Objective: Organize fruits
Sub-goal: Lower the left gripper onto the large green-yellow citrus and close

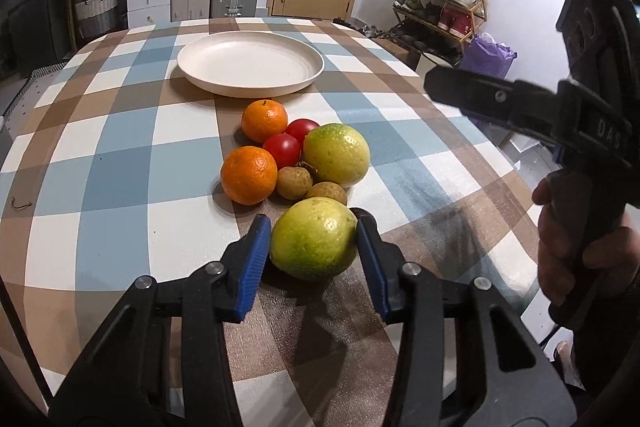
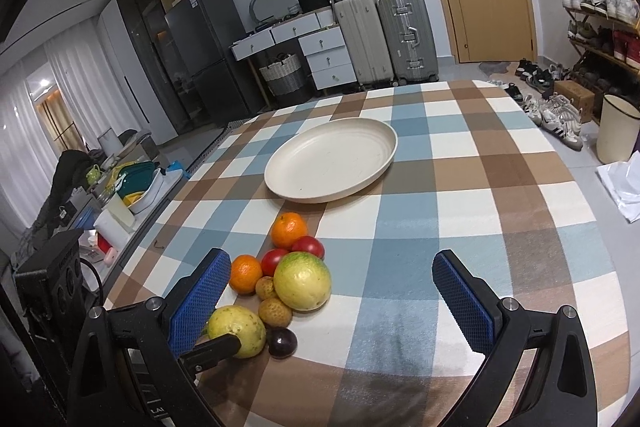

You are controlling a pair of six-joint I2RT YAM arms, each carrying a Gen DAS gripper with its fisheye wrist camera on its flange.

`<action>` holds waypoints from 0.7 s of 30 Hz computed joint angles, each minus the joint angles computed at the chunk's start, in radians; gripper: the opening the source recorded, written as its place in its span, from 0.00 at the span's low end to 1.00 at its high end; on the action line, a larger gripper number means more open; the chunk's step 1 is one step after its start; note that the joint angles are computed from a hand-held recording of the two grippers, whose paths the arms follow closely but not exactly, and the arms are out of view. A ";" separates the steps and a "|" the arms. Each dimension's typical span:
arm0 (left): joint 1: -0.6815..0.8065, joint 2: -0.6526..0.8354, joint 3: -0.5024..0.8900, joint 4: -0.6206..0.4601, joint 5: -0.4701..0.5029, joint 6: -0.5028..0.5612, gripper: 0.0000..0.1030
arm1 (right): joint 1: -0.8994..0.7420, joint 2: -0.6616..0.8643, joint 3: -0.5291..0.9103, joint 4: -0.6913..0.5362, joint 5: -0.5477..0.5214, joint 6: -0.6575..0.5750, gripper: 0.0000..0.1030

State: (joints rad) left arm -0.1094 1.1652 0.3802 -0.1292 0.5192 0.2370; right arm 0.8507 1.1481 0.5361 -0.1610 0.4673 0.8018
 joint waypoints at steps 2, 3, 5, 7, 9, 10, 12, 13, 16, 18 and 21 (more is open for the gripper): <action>0.008 -0.030 -0.005 -0.002 0.017 0.009 0.23 | -0.010 0.002 -0.009 0.017 -0.023 0.001 1.00; 0.005 -0.042 -0.007 -0.002 0.010 0.007 0.19 | -0.018 0.004 -0.012 0.026 -0.037 0.000 1.00; -0.001 -0.041 -0.001 -0.006 0.005 0.005 0.19 | -0.032 0.009 -0.017 0.037 -0.060 0.005 1.00; 0.011 -0.024 0.003 -0.005 0.023 0.016 0.24 | -0.039 0.015 -0.017 0.040 -0.074 0.012 1.00; 0.007 0.004 0.014 -0.019 0.014 0.021 0.37 | -0.041 0.023 -0.017 0.047 -0.076 0.010 1.00; 0.006 0.011 0.009 -0.010 0.008 0.019 0.45 | -0.040 0.025 -0.017 0.049 -0.076 0.008 1.00; -0.002 0.039 0.008 -0.002 -0.005 0.021 0.55 | -0.042 0.030 -0.017 0.051 -0.078 0.004 1.00; -0.006 0.037 -0.002 0.014 -0.010 0.019 0.55 | -0.045 0.033 -0.018 0.056 -0.081 0.002 1.00; -0.017 0.044 -0.002 0.023 -0.019 0.019 0.55 | -0.044 0.034 -0.018 0.057 -0.083 0.003 1.00; -0.032 0.053 0.000 0.031 -0.027 0.020 0.55 | -0.046 0.034 -0.021 0.061 -0.085 0.002 1.00; -0.045 0.077 0.011 0.033 -0.017 0.040 0.48 | -0.047 0.035 -0.021 0.060 -0.086 0.003 1.00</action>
State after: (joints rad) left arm -0.1541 1.2426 0.3913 -0.0957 0.5023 0.2770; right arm 0.8040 1.1829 0.5151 -0.1012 0.3809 0.8045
